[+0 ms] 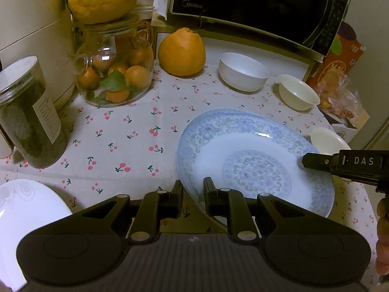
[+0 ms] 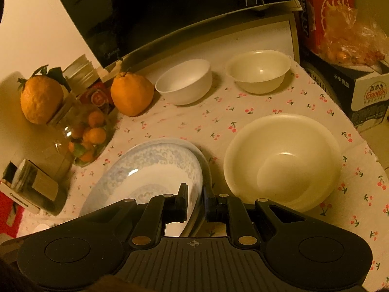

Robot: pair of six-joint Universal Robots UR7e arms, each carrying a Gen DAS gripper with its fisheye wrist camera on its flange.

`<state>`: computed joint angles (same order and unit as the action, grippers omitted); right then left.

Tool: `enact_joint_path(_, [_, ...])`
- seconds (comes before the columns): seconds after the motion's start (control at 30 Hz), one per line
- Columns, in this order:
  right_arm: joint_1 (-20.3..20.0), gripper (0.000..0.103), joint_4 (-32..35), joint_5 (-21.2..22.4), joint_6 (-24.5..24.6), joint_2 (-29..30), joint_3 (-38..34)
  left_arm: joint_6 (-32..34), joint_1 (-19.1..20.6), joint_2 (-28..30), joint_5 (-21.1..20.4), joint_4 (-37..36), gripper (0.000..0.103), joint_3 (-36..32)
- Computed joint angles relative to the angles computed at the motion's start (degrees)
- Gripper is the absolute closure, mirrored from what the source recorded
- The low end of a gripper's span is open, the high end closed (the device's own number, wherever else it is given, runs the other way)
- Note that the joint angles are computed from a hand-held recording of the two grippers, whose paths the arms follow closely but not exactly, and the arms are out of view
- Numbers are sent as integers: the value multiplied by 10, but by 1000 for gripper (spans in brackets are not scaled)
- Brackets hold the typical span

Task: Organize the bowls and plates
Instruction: 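Lower the large plate onto the small blue plate and open both tools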

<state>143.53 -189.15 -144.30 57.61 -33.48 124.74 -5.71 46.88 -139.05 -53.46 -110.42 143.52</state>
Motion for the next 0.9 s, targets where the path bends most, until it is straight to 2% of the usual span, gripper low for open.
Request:
enact_joint_path(0.3, [7, 94, 64, -38, 0, 0, -16, 6, -29, -13, 35, 14, 87, 14])
enact_joint_path(0.47, [4, 94, 91, -29, 1, -3, -18, 21, -26, -12, 35, 6, 86, 16])
enact_joint_path(0.67, [4, 94, 109, -29, 0, -6, -20, 13, -27, -12, 43, 8, 77, 17])
enact_joint_path(0.9, [4, 92, 134, -31, -7, -6, -26, 7, -22, -6, 37, 4, 78, 16])
